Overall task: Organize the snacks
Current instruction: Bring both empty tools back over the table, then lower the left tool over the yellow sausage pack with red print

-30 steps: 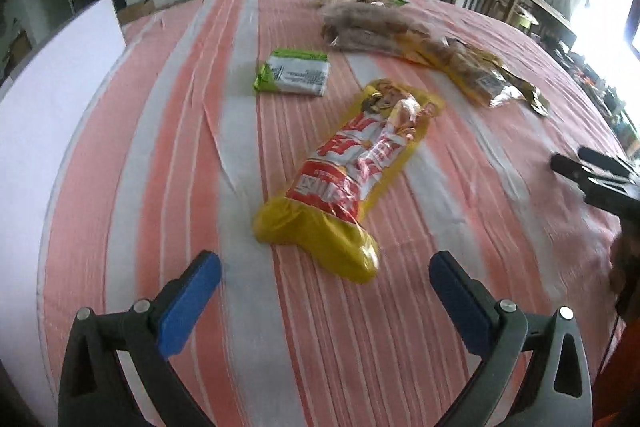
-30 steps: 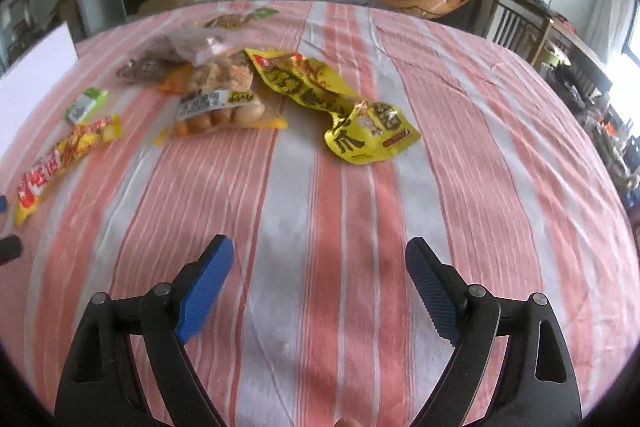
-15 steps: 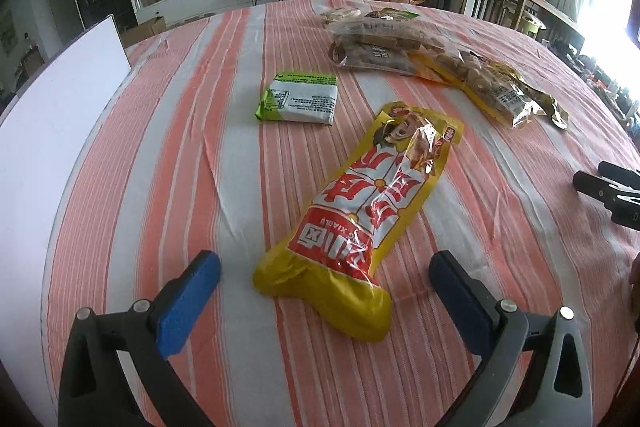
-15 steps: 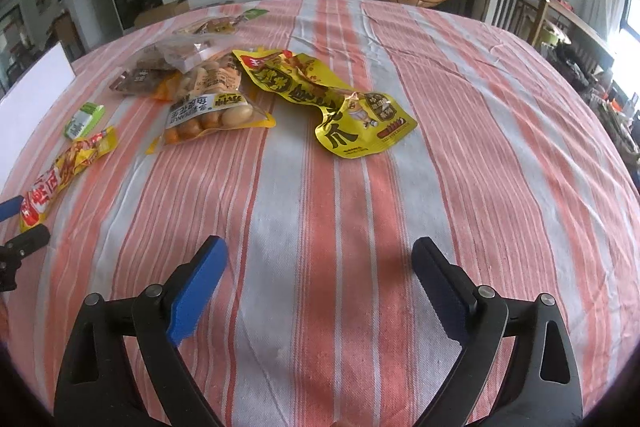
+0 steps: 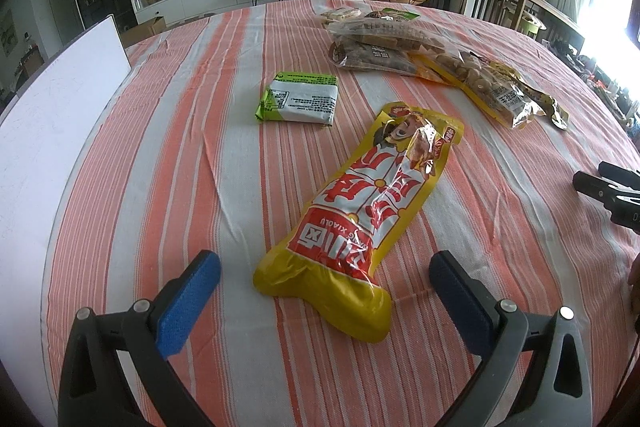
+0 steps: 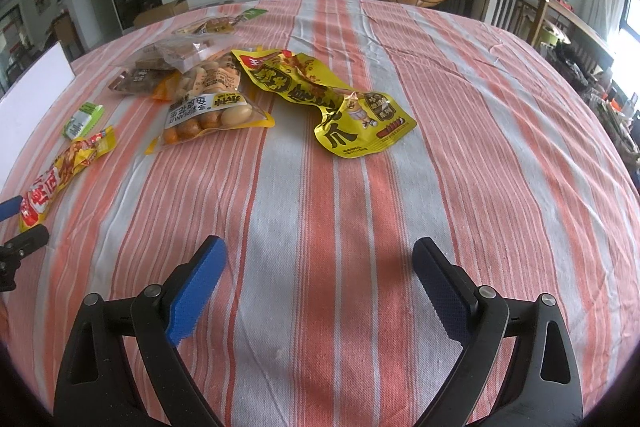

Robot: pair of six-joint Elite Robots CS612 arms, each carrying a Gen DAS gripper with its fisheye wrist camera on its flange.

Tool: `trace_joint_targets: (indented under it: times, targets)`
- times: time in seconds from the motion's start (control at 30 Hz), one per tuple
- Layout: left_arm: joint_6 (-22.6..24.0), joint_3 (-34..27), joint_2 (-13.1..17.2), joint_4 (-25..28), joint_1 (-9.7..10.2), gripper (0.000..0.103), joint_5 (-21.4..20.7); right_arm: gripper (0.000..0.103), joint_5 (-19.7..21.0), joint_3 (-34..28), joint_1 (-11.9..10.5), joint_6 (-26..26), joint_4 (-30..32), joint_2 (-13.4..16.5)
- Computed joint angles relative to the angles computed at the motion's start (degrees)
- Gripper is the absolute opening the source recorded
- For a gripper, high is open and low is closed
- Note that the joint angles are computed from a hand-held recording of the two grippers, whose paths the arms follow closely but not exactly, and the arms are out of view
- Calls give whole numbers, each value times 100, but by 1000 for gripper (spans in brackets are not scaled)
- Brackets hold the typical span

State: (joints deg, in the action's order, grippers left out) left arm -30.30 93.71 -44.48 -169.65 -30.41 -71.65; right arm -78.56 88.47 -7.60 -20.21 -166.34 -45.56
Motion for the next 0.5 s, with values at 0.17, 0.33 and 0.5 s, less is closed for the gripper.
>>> trace_joint_targets:
  times: [0.17,0.33,0.5]
  targets:
    - [-1,2,1,-1,-2,103,5,96,-1,-5,-2,-1,3,2]
    - [2,6,-2,6,-4,103,13,96,1,-1,-2,-1,1,1]
    - [-479,-86,-126,804,-20,103,-131,96,3,-6,-4,-2,5,3]
